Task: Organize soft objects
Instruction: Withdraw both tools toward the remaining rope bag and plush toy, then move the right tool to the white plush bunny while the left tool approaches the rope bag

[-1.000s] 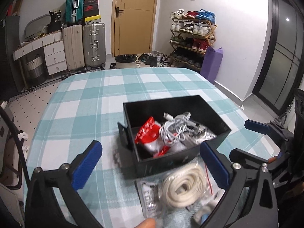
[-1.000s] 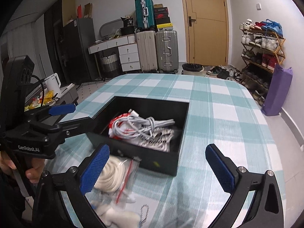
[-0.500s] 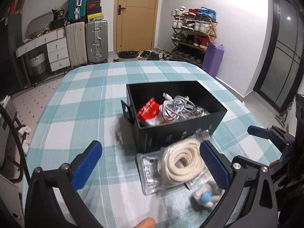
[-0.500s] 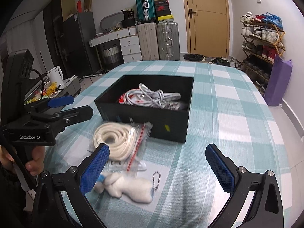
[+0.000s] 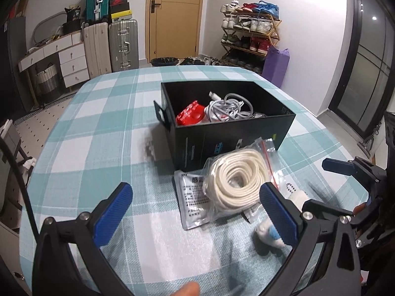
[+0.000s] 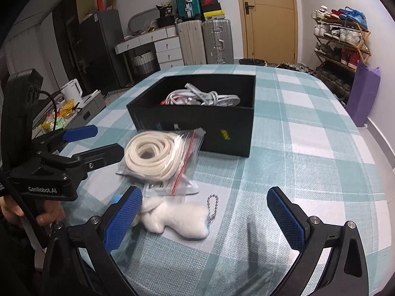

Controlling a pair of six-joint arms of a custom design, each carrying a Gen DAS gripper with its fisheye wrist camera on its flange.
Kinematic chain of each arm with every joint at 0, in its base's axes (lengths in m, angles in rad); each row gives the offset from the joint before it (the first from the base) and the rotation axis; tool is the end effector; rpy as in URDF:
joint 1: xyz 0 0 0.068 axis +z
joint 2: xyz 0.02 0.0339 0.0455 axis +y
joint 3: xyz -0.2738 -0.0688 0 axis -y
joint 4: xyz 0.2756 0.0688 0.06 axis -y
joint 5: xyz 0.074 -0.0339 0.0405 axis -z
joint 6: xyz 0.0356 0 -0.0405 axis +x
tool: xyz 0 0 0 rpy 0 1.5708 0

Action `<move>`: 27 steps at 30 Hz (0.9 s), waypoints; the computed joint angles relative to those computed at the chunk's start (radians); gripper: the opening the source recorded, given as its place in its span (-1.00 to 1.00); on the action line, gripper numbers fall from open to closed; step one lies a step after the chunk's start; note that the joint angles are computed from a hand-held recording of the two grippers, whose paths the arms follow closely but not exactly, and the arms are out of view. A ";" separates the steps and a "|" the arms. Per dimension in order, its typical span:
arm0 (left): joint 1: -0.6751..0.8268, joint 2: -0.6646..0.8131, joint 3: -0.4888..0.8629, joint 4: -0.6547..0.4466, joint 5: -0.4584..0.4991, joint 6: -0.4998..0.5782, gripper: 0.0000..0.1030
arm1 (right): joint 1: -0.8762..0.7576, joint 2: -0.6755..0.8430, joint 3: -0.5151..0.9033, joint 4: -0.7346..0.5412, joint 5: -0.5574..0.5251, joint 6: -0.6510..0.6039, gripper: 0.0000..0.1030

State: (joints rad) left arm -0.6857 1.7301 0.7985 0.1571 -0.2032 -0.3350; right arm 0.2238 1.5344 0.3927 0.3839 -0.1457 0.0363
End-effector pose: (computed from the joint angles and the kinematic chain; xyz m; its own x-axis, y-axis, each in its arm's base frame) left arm 0.2784 -0.2185 0.1223 -0.6784 0.1390 -0.7214 0.3023 0.9478 -0.1017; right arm 0.2510 0.0624 0.0864 -0.6814 -0.1183 -0.7222 -0.2979 0.9462 0.1261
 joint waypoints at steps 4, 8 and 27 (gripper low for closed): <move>0.007 0.013 -0.008 0.011 0.010 -0.007 1.00 | -0.008 0.022 0.003 0.006 -0.024 0.008 0.99; 0.002 0.028 -0.006 0.012 0.010 -0.009 1.00 | -0.009 0.048 0.010 0.014 -0.041 0.020 0.99; 0.006 0.040 -0.015 0.025 0.020 -0.012 1.00 | -0.016 0.150 0.058 0.005 -0.075 0.040 0.99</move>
State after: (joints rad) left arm -0.6799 1.7703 0.7832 0.1821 -0.1827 -0.3469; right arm 0.2077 1.6841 0.4512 0.3892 -0.2207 0.0763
